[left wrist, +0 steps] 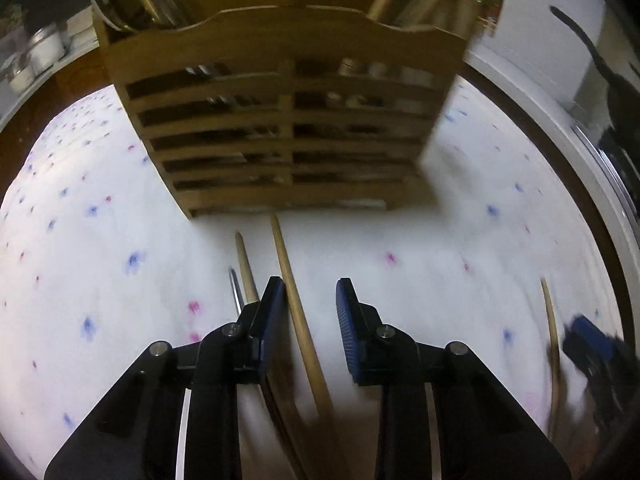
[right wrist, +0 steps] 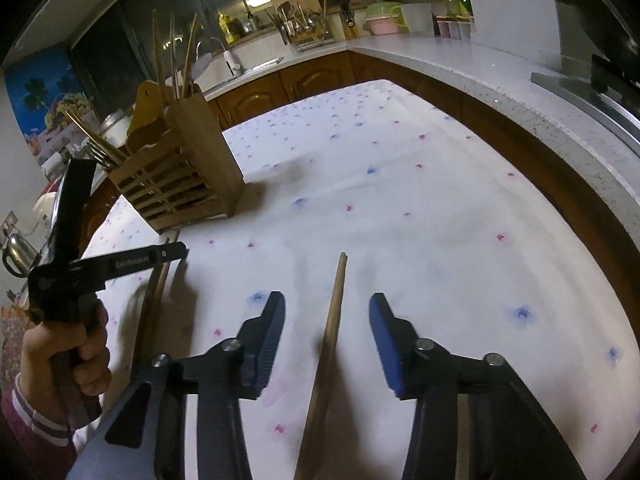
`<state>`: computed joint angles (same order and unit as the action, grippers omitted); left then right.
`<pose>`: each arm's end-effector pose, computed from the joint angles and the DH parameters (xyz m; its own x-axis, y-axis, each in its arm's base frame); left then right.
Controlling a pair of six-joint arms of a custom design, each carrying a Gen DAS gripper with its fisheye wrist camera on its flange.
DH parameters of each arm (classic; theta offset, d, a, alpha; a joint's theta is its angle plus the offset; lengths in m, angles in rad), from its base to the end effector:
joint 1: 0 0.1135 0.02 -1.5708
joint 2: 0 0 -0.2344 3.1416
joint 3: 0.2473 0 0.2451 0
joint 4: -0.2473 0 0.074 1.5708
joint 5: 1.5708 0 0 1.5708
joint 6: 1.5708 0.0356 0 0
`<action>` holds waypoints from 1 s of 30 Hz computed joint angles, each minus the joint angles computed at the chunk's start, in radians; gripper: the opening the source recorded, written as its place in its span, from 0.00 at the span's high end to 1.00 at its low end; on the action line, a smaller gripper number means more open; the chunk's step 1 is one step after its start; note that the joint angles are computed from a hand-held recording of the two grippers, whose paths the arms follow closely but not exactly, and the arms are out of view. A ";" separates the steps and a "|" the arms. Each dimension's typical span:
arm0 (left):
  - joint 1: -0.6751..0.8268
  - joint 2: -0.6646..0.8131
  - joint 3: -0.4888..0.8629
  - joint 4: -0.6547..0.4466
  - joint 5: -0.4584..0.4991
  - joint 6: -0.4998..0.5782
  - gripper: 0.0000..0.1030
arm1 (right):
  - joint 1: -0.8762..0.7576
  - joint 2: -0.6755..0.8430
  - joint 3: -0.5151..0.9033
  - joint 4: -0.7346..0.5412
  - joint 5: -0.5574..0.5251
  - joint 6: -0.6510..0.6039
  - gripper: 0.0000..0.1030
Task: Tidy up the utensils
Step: 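Grasp a wooden chopstick with the left tool while the right tool grasps another wooden chopstick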
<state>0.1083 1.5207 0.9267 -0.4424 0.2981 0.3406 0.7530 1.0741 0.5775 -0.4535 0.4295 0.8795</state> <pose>0.2932 0.0214 0.1714 -0.7912 0.2352 -0.5645 0.3286 0.9420 -0.0681 0.1617 0.1312 0.1726 -0.7212 0.2840 -0.6318 0.1736 0.9571 0.2321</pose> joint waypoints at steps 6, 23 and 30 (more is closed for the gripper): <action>0.111 -0.164 -0.129 -0.139 0.152 0.138 0.89 | -0.004 0.077 0.013 0.015 -0.031 -0.020 0.85; -0.025 0.002 0.061 -0.166 0.039 0.030 0.90 | -0.074 0.179 0.070 0.091 -0.122 -0.088 0.88; -0.086 -0.049 -0.001 -0.097 -0.011 0.032 0.93 | -0.088 0.261 0.123 0.104 -0.106 -0.155 0.87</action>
<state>0.0220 1.4717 0.9258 -0.5393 0.2867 0.3725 0.6654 1.3352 0.7004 -0.3493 0.3240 0.7241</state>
